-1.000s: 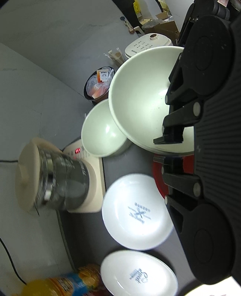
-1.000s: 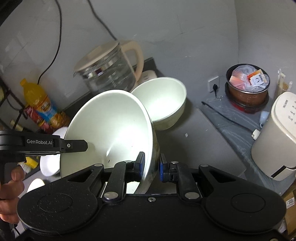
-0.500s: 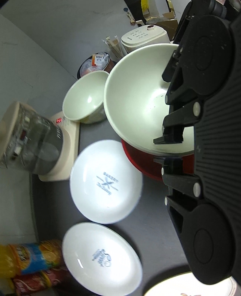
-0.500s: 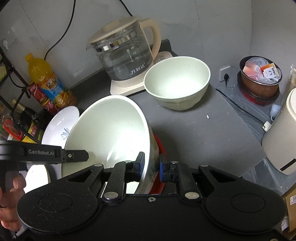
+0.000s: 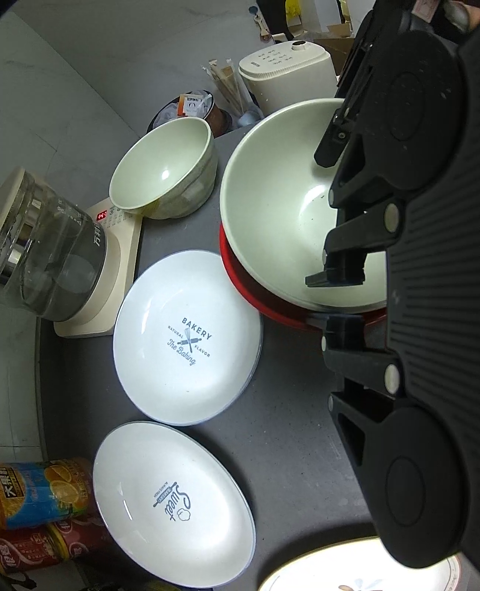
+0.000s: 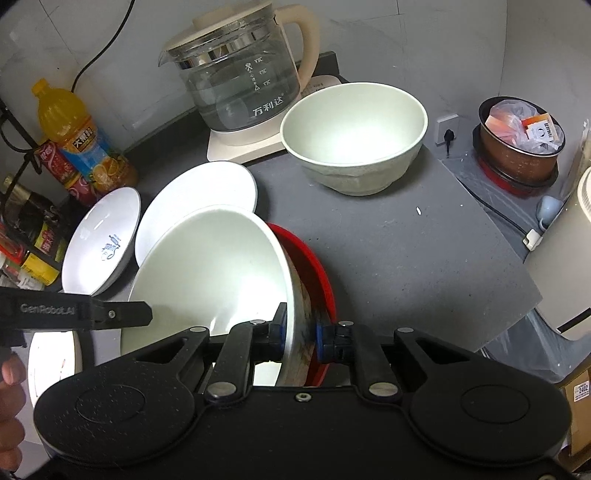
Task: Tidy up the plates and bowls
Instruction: 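Lift the cream bowl with the right gripper and carry it over the red bowl, then lower the cream bowl into the red bowl and open the right gripper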
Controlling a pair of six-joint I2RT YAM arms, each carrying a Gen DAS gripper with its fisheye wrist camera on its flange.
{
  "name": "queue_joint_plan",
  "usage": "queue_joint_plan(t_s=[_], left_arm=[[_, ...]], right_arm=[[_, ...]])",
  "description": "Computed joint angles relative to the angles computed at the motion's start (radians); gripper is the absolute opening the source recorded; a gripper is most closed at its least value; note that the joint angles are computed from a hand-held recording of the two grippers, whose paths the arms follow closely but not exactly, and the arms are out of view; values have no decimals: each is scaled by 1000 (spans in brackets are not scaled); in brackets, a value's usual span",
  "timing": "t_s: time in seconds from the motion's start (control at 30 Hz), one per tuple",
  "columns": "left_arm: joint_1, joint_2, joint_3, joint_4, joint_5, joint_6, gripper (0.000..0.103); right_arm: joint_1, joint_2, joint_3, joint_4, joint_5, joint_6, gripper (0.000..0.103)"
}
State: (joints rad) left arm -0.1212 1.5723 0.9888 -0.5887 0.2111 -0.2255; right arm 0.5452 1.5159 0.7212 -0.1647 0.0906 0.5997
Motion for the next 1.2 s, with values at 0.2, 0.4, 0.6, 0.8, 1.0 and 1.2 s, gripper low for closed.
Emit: queue_joint_plan(t_s=[0.2,0.4,0.6,0.8,1.0,1.2], left_arm=[[1,-7,25,-36,-18,2,15],[3,-25,44,-48,-35,14,22],[-16,-21,67,-48,-52,7,34],[-47,0,93,-33,-84,-2,49],[-85,38,141,-25,-112,-20,61],[-129,92,205,-37,-144,-61,64]], right_arm=[[-14,8,16,-5,-20,-18,16],[-31,6,23,-8,-42,-33,17],[-59,-66,4,-8,-53,-52,33],[-116,-108,6,9,-83,-83,60],[-180,-104,16,23,-107,-117,85],[-251,-96,22,25,-163,-166,95]])
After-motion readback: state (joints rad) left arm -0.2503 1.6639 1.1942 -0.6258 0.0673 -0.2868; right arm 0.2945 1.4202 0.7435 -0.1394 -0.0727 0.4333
